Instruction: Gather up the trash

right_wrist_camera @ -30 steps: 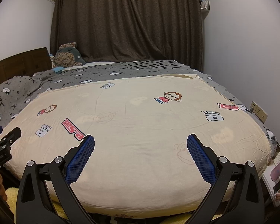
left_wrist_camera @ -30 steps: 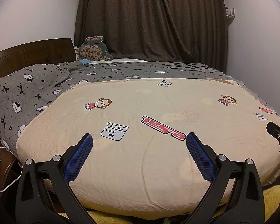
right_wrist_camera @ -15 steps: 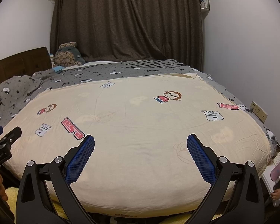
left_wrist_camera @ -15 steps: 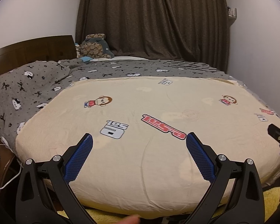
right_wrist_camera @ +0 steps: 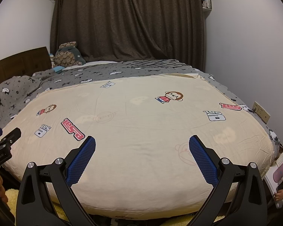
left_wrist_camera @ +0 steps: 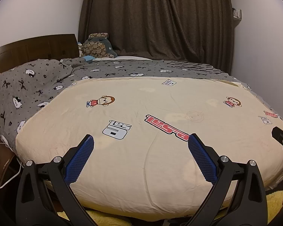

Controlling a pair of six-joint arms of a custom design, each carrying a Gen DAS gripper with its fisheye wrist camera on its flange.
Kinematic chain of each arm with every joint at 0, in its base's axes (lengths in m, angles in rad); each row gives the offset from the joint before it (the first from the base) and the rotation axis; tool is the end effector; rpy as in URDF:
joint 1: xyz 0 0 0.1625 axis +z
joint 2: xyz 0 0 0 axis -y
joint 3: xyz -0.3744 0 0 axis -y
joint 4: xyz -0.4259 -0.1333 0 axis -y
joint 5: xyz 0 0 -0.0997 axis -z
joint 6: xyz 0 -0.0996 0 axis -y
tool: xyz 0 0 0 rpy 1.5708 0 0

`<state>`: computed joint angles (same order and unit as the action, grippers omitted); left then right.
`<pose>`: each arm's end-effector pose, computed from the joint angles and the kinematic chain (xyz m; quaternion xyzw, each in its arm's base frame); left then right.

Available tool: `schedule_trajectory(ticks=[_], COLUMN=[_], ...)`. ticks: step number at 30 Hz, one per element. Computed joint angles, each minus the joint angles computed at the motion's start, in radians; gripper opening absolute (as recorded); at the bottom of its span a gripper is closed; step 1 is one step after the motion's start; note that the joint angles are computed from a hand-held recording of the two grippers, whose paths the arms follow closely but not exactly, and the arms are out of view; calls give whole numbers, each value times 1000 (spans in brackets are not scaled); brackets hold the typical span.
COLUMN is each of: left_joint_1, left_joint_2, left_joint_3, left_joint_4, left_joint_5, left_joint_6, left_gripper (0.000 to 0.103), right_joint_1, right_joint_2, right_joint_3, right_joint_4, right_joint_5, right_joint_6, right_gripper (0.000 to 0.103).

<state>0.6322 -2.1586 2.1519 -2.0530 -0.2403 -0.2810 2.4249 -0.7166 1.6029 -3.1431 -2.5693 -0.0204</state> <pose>-0.1201 -0.3732 0.5028 0.1051 0.7707 -0.4991 0.3819 0.5324 -0.3981 0.0999 0.2042 -0.8172 0.4525 0.2927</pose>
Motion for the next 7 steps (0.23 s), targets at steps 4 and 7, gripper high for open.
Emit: schedule_trajectory(ticks=[4,7], left_joint_1=[11,10], left_joint_2=[1,0], left_joint_3=[-10,-8], left_joint_4=[18,30], left_joint_5=[-10,-3], left_joint_6=[-20,-27], left_gripper=[95,95], right_joint_1=[1,-1], right_joint_2=[-2,-3], right_joint_3=[0,-1], right_joint_4=[5,7], right_joint_5=[2,1], right_joint_6=[-1,-1], right_gripper=[99,99])
